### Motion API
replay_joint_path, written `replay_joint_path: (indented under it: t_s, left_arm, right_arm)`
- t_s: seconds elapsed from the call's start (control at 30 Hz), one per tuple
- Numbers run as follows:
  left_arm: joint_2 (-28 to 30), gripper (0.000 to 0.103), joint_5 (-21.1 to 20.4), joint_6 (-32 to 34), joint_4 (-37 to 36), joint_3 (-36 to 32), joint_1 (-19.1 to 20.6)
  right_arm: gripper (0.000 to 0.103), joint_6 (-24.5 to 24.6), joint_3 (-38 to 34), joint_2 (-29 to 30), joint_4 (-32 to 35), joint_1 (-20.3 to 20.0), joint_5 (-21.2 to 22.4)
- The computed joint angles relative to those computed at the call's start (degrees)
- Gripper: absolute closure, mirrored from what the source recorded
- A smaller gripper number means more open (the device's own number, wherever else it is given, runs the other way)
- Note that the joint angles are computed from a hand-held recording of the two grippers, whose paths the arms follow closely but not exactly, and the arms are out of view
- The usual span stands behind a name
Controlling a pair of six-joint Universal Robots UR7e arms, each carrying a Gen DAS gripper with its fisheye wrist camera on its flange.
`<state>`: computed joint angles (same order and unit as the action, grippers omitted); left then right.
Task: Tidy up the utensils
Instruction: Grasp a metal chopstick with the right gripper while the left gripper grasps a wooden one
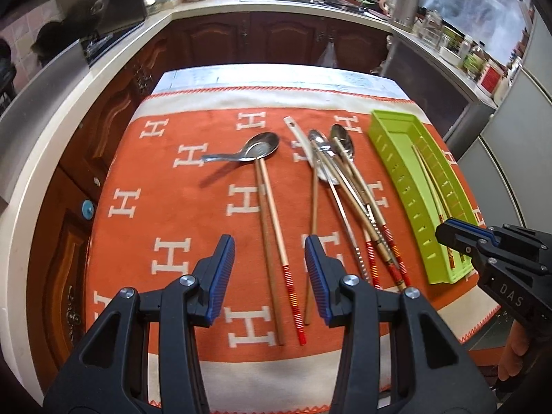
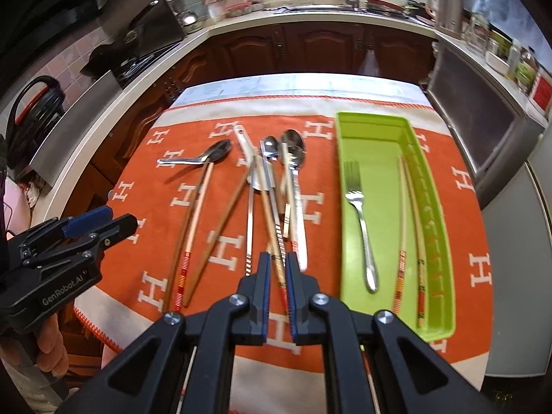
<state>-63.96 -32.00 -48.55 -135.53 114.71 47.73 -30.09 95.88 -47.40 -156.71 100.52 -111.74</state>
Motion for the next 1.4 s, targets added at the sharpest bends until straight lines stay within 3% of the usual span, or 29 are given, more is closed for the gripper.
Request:
replay_joint_path:
  t_s: [0.2, 0.4, 0.8, 1.17, 1.4]
  left_arm:
    - [-0.6, 0.064, -1.8, 0.9, -2.3, 0.5, 3.0]
    - [1.0, 0.064, -6.2, 3.2, -4.2, -0.7, 7.0]
    - [6.2, 0.064, -11.2, 6.3, -6.0, -5.4, 12.8]
    - [8.7, 0.060, -9.7, 6.9, -3.8, -7.5, 13.1]
    - [10.4, 0.058, -6.5, 5.7, -0.2, -8.9, 12.4]
  right_arm:
    - [0.095, 0.5, -2.7, 2.9, 3.2, 0.8, 1.1]
    - [0.095, 2.2, -6.6, 6.4, 7.2, 0.4, 3.3]
    - [0.095, 4.9, -12.6, 12.1, 12.2, -1.5, 1.0]
    - [0.089, 5.1, -14.4, 14.1, 14.4, -2.1, 0.4]
    - [0.089, 2.2, -12.4, 14.2, 9.7, -1.6, -0.9]
